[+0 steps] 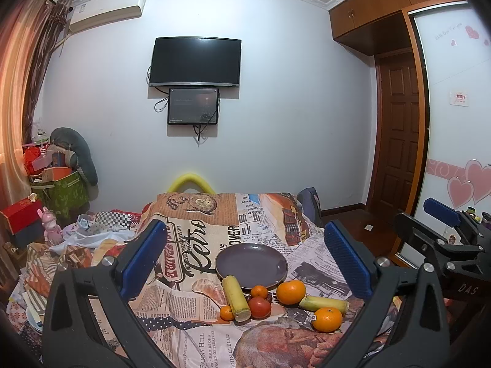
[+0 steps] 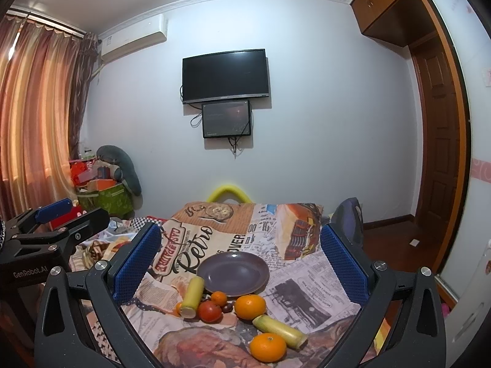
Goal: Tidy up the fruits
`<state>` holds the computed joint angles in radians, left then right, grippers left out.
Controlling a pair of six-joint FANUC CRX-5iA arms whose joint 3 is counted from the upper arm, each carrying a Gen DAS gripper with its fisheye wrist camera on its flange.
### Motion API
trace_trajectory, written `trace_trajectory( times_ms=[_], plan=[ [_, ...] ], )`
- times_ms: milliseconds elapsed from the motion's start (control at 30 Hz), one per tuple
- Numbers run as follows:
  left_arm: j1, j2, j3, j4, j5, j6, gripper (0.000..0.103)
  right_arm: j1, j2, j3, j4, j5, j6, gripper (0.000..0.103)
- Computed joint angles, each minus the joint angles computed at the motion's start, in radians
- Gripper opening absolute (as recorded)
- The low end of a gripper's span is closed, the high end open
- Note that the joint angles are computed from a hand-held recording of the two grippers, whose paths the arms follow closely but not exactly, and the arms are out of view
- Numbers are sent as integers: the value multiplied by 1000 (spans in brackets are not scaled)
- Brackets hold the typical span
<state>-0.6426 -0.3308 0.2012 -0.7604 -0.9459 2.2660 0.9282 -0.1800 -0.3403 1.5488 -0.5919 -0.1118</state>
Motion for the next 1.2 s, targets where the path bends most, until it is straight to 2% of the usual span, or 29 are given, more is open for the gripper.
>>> trace_trajectory(
  times_ms=[833, 1067, 1200],
  plan=[
    [9, -8, -14, 11, 11, -5, 103, 3, 5, -2, -4, -3, -3, 103],
    [58, -7, -33, 77, 47, -41, 103, 24, 22, 7, -75, -49, 48, 103],
    [108, -6, -52, 140, 78, -74, 103, 36, 38, 31, -186, -89, 117, 103]
  ],
)
